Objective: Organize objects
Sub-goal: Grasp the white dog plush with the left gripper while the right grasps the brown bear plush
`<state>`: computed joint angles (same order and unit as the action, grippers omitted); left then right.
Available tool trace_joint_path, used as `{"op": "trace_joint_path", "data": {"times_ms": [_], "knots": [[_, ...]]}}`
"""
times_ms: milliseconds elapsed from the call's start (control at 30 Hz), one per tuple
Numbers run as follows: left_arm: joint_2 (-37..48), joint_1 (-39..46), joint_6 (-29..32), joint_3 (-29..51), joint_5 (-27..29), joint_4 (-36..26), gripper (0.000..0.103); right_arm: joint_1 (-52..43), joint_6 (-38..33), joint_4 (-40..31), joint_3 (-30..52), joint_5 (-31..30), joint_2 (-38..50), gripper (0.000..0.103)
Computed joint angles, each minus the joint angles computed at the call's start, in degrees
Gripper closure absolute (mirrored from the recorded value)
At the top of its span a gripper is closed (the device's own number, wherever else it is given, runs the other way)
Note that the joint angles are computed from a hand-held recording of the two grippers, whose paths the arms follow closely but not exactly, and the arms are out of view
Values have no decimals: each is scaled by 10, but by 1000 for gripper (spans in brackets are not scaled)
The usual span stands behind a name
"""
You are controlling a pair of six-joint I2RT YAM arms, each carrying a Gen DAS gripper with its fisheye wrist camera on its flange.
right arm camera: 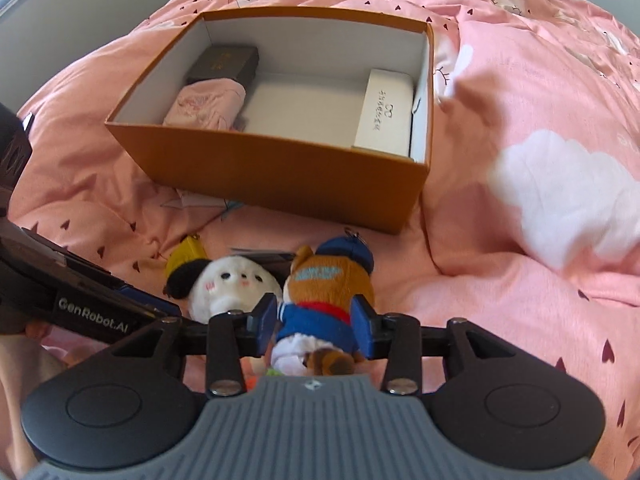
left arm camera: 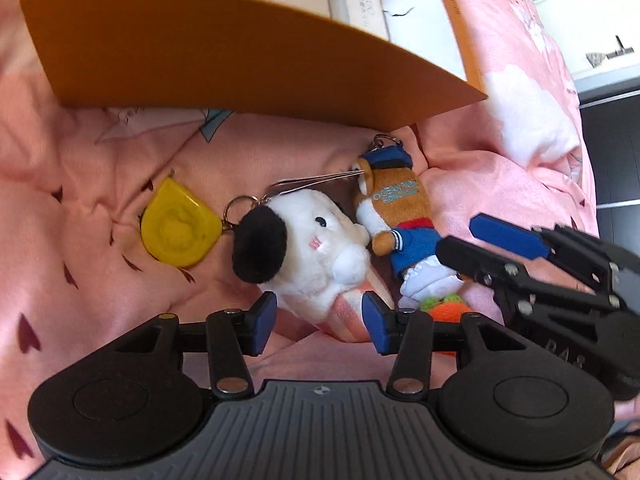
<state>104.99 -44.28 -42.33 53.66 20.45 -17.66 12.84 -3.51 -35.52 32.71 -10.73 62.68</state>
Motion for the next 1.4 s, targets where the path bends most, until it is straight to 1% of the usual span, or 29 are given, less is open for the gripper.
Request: {"op": "trace_joint_path", "data": {"times_ms": [100,167,267,333,433,533,600,800,867,1033,1200,1300,1400], "knots": [[13,1,-47,-16,0,41,42,6,-12,-1,-14,3,-13,58],[20,5,-66,-26,10,68,35,8,-26,-4,-17,-1,-11,56],[31,6,-85,-27,18,84,31,18,-47,-5,-15,6,1,54],[40,5,-96,-24,19,91,28,23,-61,-2,-12,9,12,50],[59,5,-122,-23,21,114,24,30,-76,2,-2,17,34,50],[72,6,-142,-31,27,142,22,38,-93,1,13,29,63,50],[79,4,-143,-28,30,145,22,46,-105,-3,26,41,89,49],[102,3,-157,-28,45,176,23,52,-140,-31,75,34,167,49],[102,2,-156,-28,44,175,24,64,-145,-28,83,51,188,49],[95,-2,-145,-23,36,158,28,69,-149,-24,100,63,230,48],[81,-13,-114,-5,16,116,30,59,-148,-24,104,59,254,47],[69,-21,-84,8,0,80,30,49,-138,-16,98,53,259,50],[66,-34,-60,37,-28,39,31,40,-133,-16,89,43,241,54]]}}
